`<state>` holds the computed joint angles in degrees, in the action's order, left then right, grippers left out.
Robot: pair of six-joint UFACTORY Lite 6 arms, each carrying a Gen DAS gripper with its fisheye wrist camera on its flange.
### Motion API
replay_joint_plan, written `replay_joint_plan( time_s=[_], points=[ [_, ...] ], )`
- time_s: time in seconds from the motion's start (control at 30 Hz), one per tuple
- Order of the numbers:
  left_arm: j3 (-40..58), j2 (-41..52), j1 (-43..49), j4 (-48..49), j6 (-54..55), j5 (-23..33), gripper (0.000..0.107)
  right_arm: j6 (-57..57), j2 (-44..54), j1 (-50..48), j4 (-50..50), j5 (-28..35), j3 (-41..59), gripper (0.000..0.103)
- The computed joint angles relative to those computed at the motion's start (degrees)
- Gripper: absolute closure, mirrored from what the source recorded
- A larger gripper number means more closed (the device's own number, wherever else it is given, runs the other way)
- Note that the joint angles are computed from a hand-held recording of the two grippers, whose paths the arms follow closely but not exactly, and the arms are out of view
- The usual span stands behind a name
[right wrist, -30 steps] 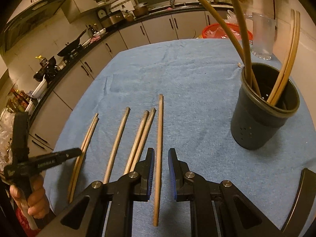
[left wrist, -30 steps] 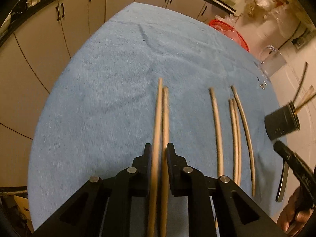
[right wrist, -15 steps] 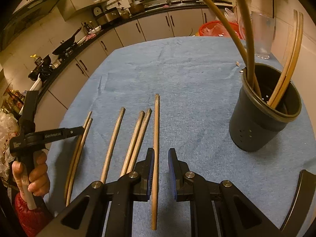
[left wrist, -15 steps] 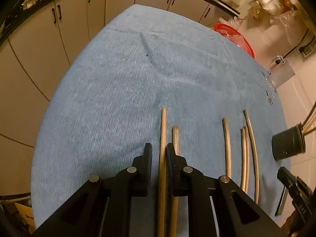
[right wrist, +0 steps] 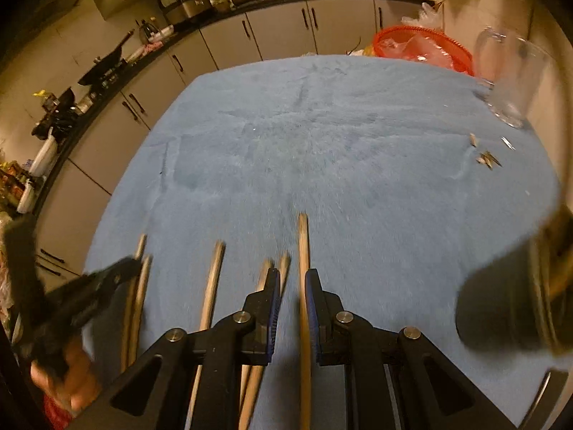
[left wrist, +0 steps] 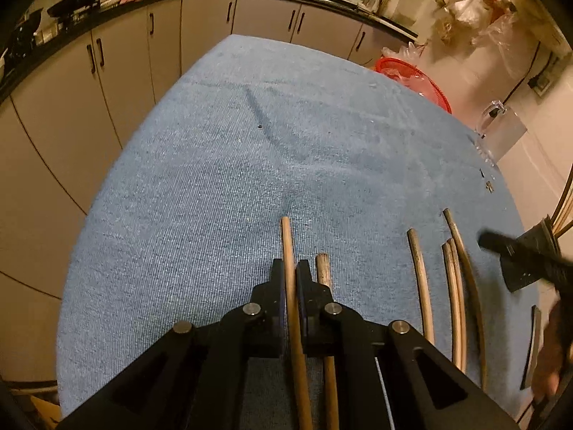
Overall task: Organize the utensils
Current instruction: 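Close the left gripper on a chopstick while the right gripper grasps another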
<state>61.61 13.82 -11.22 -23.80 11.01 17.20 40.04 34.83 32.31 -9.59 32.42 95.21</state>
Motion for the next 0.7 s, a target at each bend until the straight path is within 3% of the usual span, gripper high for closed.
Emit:
replay_joint_plan(
  time_s=[0.1,0.27,0.37,0.53,0.7],
  points=[
    [-0.4,-0.1,-0.5,0.9,-0.9,-0.8,0.099,-3.5,8.7,-1.5,2.0,4.3,11.0,0.087],
    [0.4,0.6,2.6,-11.7,11.0,2.1,0.099,-4.7,16.5,-1.1,0.3,8.0,20.3,0.087],
    [-0.6,-0.3,2.4,-10.8,10.3,1.7,0.099,-0.6,15.3,0.8,-6.5,5.9,17.4,0.087],
    [-0.8,-0.6,1.0,-5.4,5.0,0.4,0.099,12.2,9.1,3.3,-20.2,-2.7,4.7,0.086],
    [0.5,0.6,-0.9,0.5,-1.8,-1.2,0.099,20.3,6.5,5.8,-29.8,-3.9,-0.7,0.087]
  ],
)
